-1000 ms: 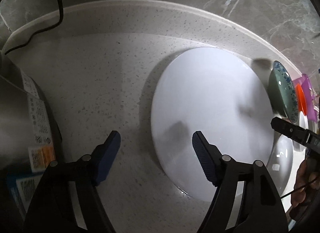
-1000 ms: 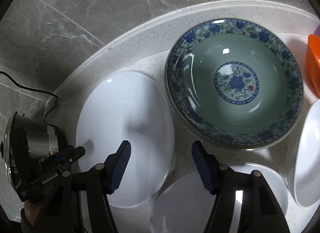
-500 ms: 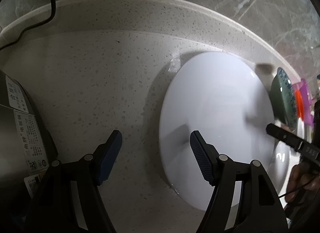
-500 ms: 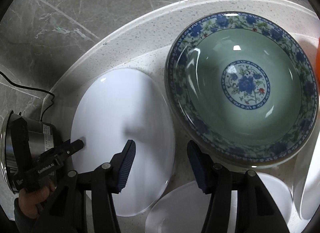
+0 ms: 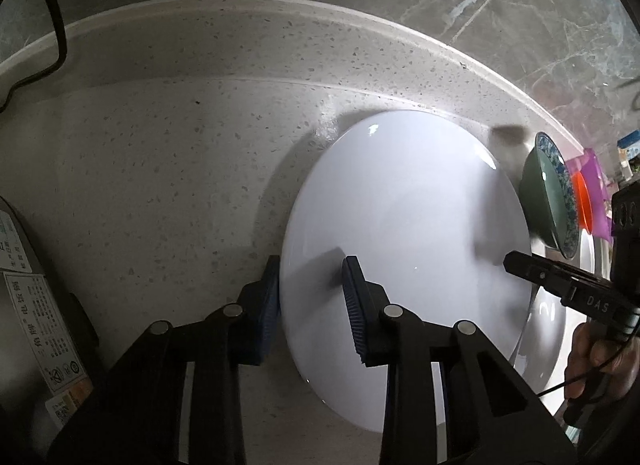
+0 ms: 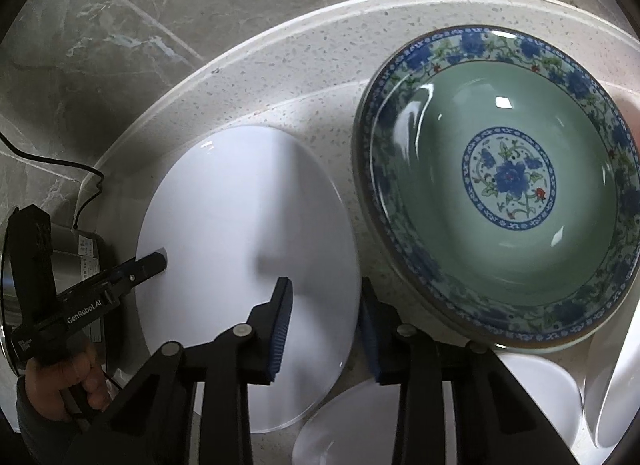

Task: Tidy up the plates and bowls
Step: 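Grasp the rim of the large white plate with the right tool, then lift the large white plate and carry it with the right tool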

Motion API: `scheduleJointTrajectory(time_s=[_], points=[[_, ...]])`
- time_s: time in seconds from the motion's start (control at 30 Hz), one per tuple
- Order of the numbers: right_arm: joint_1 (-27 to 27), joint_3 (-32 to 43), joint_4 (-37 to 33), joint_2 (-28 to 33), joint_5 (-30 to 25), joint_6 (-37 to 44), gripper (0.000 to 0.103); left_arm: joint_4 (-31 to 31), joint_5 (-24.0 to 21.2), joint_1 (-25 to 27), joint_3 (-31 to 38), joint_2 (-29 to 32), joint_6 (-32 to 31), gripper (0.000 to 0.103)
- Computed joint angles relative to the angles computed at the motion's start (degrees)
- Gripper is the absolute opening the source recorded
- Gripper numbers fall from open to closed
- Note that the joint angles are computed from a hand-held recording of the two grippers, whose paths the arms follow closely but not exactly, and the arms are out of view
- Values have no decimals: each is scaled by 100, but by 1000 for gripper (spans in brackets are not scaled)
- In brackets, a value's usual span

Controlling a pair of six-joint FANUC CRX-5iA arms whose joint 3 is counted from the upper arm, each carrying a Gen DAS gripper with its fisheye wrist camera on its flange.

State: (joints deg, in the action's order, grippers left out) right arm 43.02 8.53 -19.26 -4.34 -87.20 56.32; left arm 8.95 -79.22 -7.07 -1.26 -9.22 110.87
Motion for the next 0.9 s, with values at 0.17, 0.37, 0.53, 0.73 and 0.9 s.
scheduleJointTrajectory(time_s=[0.17, 0.37, 0.53, 0.73, 0.9], points=[[61, -8, 96, 12, -71, -30, 27, -74, -121, -64, 114, 41, 51, 28], [-38, -41, 85, -16, -124, -10, 24, -478, -268, -406, 446, 299, 169, 34], [128, -29, 253, 11, -129, -22, 24, -803, -475, -709, 761, 484, 246, 36], [366, 3, 436, 76, -121, -71, 25, -1003, -599, -949, 989, 622, 397, 37], [446, -8, 481, 74, -96, -95, 24, -1074, -579, -1098, 1028, 623, 609, 37]])
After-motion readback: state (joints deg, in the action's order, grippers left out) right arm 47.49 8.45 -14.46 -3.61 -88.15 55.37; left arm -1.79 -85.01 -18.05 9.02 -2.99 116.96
